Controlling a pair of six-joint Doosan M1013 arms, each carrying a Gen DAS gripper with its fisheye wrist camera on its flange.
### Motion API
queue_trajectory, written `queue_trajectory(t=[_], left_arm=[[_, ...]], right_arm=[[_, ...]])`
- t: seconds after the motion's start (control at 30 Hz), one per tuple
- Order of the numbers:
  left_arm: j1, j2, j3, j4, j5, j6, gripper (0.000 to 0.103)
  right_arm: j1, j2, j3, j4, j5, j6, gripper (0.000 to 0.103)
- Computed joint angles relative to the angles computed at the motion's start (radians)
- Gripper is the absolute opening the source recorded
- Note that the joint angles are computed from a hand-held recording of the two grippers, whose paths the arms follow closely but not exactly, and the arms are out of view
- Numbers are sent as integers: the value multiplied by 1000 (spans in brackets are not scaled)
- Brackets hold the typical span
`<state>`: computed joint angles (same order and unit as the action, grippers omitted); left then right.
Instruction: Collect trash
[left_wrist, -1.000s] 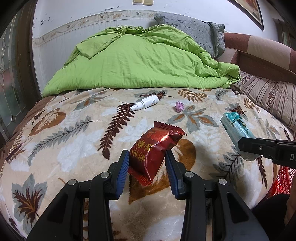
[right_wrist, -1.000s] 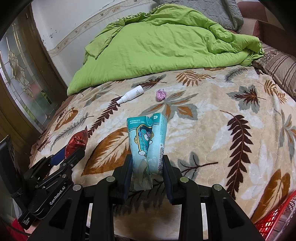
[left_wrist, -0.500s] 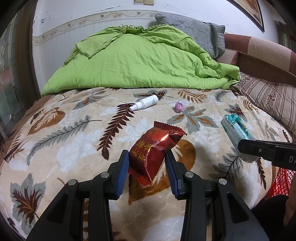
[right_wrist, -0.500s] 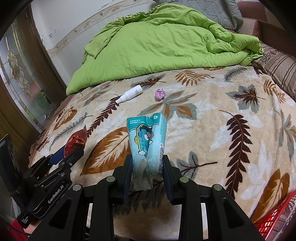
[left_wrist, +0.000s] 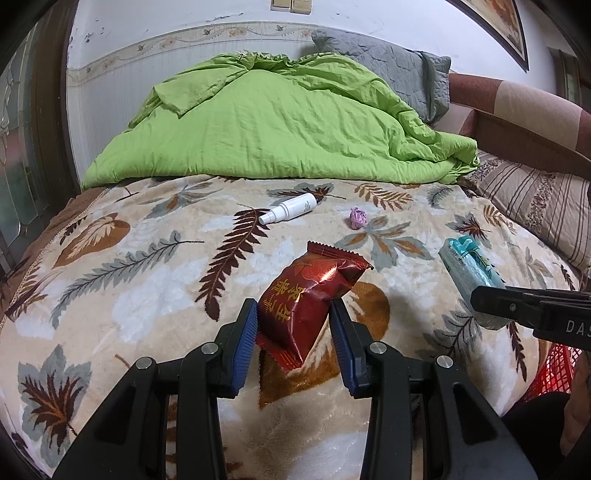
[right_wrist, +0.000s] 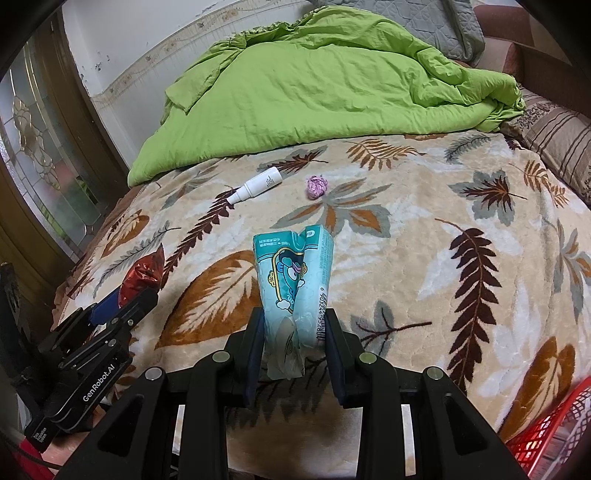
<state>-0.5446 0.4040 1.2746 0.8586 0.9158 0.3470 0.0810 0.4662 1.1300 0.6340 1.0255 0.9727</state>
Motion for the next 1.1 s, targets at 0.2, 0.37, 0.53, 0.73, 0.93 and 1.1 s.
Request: queue_trajectory(t=[0.2,0.37,0.53,0.73,0.93,1.1], left_arm=[[1,-1,3,0,-2,-2,38],[2,-5,7,-4,-15,0,38],[-6,-15,3,-57,-93,78,38],[-31,4,-59,-197,-209,284,38],[-56,81,-216,-579,-260,694,38],[-73,205,-434,-928,-150,1011,38]], right_arm=[[-2,0,0,-5,-4,4,33],[-4,-3,3,-1,-12,14,33],[-35,-22,17,42,14,31,33],[-132,-82,72,78,15,30,34],[-255,-139,145,15,-68,143,34],[-324,-169,198,-51,-117,205,36]])
